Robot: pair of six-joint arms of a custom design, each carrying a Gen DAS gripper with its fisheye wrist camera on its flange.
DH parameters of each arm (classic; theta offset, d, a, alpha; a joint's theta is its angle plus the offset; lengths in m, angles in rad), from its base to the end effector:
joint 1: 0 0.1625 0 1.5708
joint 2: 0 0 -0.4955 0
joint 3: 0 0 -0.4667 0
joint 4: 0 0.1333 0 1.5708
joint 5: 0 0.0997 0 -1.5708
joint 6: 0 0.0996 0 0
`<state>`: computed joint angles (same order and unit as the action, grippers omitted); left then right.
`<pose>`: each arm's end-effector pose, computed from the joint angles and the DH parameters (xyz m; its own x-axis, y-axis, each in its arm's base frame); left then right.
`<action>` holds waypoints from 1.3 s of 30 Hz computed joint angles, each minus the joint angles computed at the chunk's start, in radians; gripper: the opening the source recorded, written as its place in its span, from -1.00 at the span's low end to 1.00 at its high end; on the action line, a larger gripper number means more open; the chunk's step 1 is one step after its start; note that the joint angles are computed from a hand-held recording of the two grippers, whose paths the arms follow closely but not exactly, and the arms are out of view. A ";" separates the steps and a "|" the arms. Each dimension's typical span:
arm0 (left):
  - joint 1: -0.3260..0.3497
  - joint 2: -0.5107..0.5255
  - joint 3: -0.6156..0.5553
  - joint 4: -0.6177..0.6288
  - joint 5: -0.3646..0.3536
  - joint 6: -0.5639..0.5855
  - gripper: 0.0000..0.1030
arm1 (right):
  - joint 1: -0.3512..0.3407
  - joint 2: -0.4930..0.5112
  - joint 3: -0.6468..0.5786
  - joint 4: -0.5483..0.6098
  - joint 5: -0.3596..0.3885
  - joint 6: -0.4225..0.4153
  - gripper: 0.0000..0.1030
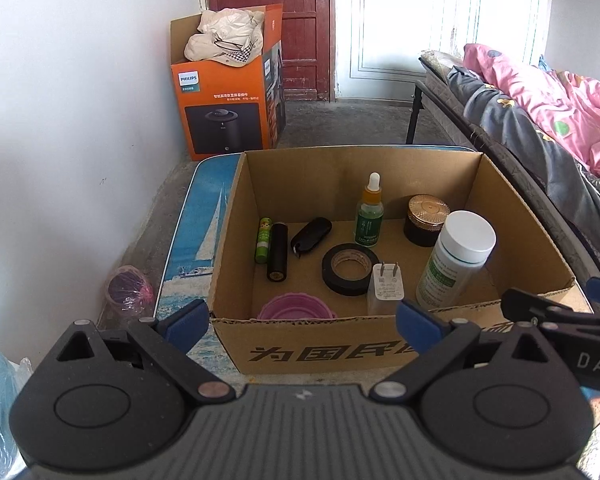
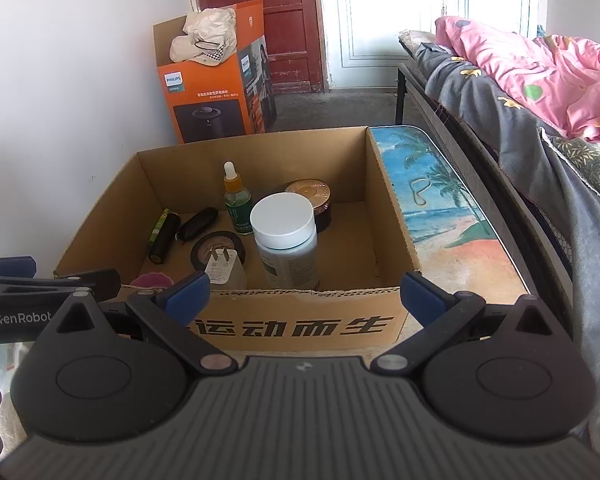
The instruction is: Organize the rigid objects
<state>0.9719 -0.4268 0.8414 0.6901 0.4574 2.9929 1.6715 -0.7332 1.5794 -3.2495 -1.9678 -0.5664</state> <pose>-0.2721 -0.7936 0.0955 -0.6601 -0.1925 -0.7261 0.4103 0.7173 -0.5632 0.1760 -0.7989 0.1566 -0.7622 -0.1975 0.6165 -0.5649 0.6680 -0.4845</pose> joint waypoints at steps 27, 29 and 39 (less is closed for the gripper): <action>-0.007 -0.007 0.012 -0.010 -0.006 0.002 0.93 | 0.003 -0.003 0.007 -0.010 -0.002 -0.006 0.97; -0.009 -0.006 0.011 -0.009 -0.007 0.003 0.93 | 0.003 -0.003 0.007 -0.010 -0.001 -0.008 0.97; -0.010 -0.008 0.012 -0.010 -0.007 0.005 0.92 | 0.003 -0.004 0.007 -0.009 -0.001 -0.007 0.97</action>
